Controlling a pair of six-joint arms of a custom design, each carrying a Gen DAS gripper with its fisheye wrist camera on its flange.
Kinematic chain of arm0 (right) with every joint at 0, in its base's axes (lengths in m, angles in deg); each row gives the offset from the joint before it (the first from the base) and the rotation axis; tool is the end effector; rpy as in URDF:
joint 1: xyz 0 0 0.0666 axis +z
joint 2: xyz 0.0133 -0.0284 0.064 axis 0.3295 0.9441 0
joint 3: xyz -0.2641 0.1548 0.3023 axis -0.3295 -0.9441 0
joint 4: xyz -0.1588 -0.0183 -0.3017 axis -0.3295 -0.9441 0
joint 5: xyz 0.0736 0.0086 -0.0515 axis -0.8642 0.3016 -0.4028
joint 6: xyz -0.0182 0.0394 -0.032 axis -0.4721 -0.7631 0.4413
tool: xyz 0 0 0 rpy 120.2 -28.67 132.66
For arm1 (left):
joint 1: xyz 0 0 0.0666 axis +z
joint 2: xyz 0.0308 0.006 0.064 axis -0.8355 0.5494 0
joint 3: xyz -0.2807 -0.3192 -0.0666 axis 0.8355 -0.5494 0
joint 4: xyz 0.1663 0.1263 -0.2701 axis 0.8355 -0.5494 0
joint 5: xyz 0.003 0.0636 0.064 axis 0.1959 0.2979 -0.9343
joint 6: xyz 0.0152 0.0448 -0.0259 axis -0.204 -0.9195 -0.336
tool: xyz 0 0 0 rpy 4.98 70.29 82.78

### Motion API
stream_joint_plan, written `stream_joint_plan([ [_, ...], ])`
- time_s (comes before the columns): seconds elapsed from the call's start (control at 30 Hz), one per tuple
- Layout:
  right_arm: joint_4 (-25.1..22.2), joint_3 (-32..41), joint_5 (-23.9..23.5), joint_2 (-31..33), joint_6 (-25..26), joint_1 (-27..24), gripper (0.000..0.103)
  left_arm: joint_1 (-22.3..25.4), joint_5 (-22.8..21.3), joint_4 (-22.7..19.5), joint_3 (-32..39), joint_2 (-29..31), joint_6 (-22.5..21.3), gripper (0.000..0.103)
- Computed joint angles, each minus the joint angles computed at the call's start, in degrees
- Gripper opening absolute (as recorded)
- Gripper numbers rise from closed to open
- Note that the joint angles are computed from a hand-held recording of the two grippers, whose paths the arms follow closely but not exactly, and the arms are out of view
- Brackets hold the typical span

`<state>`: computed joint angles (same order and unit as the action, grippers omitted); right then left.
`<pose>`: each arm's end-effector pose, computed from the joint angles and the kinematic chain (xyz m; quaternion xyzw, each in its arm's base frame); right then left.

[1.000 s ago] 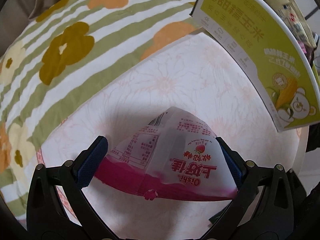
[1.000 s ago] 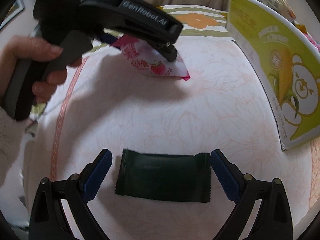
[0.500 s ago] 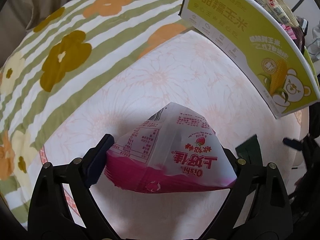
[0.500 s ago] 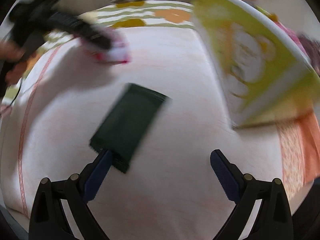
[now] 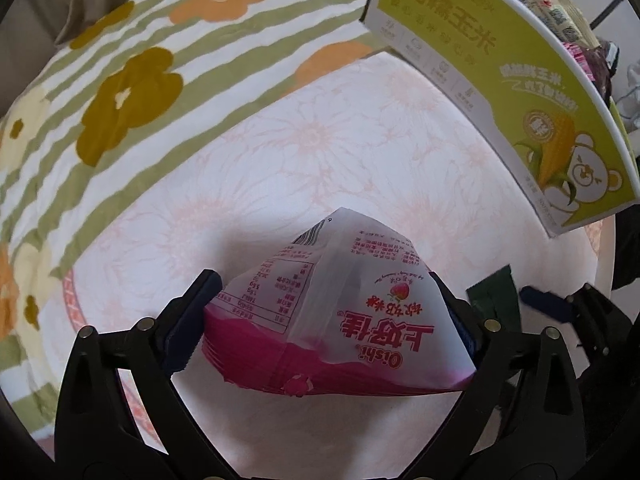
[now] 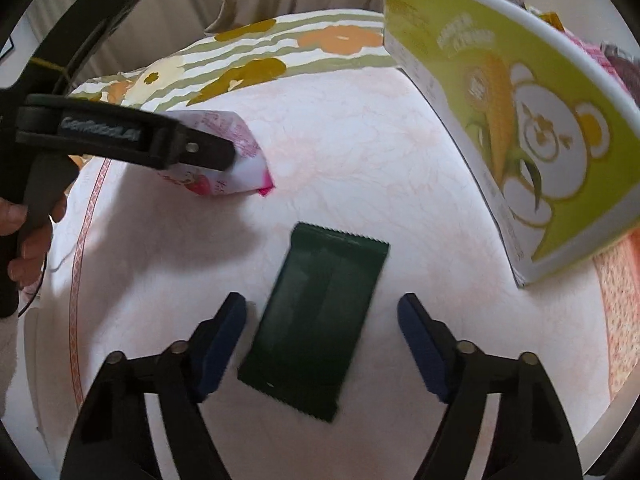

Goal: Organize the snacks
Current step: 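Grasp the pink Oishi candy bag with the left gripper while the right grasps the dark green packet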

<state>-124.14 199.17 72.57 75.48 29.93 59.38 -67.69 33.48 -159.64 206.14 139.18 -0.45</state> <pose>0.4735 0.3894 0.4447 -0.0741 0.9719 0.0340 0.2207 0.6424 -0.1342 0.4284 0.1935 0.9610 -0.1217 0.1555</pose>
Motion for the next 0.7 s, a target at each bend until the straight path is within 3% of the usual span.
stream_joint_plan([
  [0.03, -0.20, 0.05, 0.53, 0.06, 0.39, 0.06, 0.067, -0.13, -0.02, 1.09, -0.99, -0.48, -0.17, 0.096],
  [0.13, 0.33, -0.38, 1.60, -0.23, 1.83, 0.38, 0.050, -0.66, -0.67, 2.76, -3.57, -1.82, -0.76, 0.091],
  [0.2, 0.71, -0.96, 1.34, -0.67, 2.42, 0.31, 0.046, -0.53, 1.59, 2.73, -4.83, -2.57, -1.53, 0.053],
  [0.37, 2.78, -2.56, -0.52, -1.80, 2.91, -0.29, 0.045, -0.66, -0.27, 5.21, -7.82, -4.48, -2.15, 0.053],
  [0.53, 3.19, -2.32, -0.52, -2.64, 4.05, -0.19, 0.045, 0.18, 0.23, 8.15, -10.04, -6.84, -0.52, 0.052],
  [0.7, 3.15, 1.35, -0.38, -2.83, 6.40, -0.45, 0.045, 1.02, 0.12, 8.41, -9.81, -9.29, 2.14, 0.052],
])
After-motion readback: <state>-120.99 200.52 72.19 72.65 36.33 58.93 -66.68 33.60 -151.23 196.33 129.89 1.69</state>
